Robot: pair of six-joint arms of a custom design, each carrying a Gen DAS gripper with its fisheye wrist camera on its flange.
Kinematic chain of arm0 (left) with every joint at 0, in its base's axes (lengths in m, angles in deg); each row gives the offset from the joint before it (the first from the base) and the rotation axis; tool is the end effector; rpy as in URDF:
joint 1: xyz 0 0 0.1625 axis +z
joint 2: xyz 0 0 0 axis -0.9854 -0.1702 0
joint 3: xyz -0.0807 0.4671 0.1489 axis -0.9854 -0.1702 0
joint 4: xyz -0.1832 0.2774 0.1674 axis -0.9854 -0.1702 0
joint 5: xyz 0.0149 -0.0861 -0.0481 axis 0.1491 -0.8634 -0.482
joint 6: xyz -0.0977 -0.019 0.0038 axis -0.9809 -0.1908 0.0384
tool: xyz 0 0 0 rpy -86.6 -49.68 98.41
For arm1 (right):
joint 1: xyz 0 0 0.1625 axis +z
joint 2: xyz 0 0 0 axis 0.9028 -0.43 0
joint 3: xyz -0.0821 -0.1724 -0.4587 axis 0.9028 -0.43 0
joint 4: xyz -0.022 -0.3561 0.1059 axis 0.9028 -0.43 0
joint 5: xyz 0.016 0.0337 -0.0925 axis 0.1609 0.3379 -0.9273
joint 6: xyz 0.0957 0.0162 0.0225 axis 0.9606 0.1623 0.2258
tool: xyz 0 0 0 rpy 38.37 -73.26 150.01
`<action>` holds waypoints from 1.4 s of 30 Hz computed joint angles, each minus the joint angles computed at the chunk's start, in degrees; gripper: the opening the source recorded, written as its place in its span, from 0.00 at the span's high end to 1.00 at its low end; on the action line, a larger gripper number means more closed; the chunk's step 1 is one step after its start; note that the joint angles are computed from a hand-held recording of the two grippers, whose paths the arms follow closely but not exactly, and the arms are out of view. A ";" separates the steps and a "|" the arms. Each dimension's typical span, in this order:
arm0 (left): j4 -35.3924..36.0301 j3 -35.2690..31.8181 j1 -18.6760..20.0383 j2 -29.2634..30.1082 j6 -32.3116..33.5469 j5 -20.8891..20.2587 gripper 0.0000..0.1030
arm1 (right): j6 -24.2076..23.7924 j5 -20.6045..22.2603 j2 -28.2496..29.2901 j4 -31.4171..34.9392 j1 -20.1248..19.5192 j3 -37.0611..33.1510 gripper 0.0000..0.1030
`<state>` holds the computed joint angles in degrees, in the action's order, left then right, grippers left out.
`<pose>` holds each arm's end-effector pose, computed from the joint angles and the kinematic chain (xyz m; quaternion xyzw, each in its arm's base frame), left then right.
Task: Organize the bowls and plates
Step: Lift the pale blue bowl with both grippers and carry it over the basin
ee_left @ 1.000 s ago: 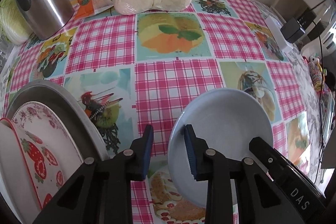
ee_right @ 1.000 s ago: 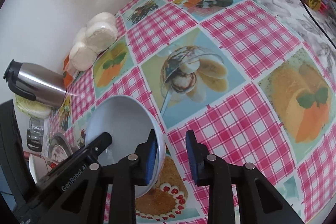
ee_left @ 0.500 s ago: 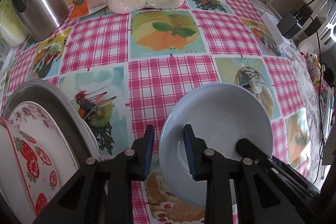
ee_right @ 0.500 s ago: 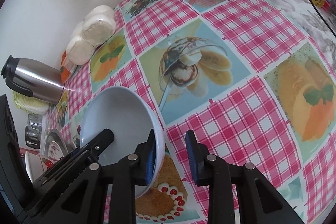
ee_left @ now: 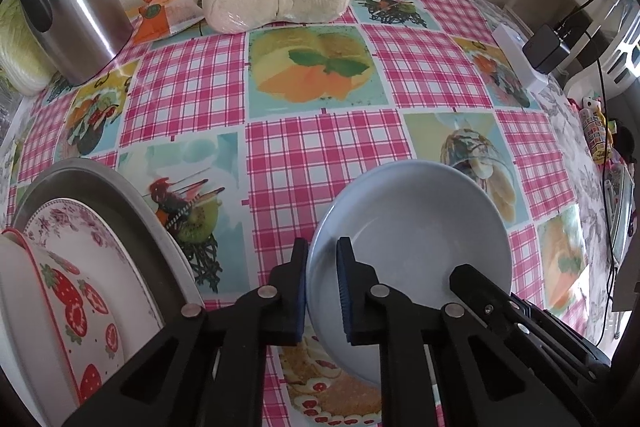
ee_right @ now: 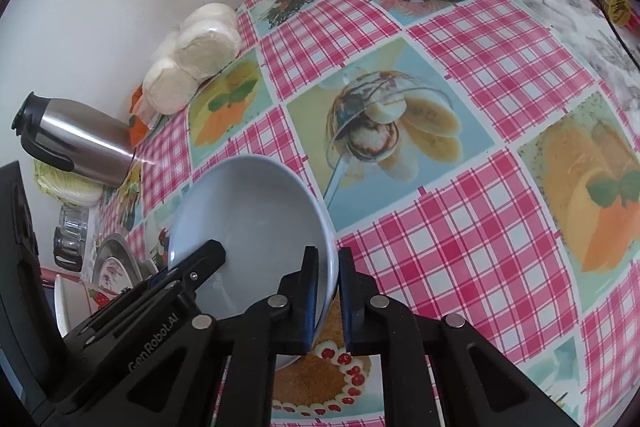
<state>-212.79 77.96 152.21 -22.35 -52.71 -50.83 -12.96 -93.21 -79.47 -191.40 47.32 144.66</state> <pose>-0.0636 -0.8199 0.2547 0.2645 0.9105 -0.0540 0.3133 0.3750 -0.7506 -0.0386 -0.2572 -0.8963 0.2923 0.2123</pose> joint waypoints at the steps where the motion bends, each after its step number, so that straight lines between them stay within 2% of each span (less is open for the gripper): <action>1: -0.06 0.03 -0.05 -0.07 0.09 0.01 0.86 | 0.03 -0.11 -0.09 -0.10 0.04 0.19 0.89; 12: -3.12 1.68 -1.27 -1.62 1.87 -0.64 0.86 | -0.73 -1.49 -1.06 -2.61 0.93 1.62 0.89; 21: -6.07 2.67 -2.37 -3.45 3.17 -2.76 0.86 | -2.32 -2.00 -1.64 -6.18 1.89 2.18 0.89; 34: -11.05 4.62 -4.32 -7.89 5.13 -6.91 0.86 | -7.94 -5.85 -1.68 -13.97 5.45 1.09 0.89; 42: -15.00 6.96 -5.04 -10.40 6.28 -6.82 0.86 | -10.34 -7.82 -0.35 -14.68 7.40 -1.99 0.89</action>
<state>-227.79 84.92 147.16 -32.75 -46.43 -57.65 -23.30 -101.04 -79.83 -206.09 54.72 142.68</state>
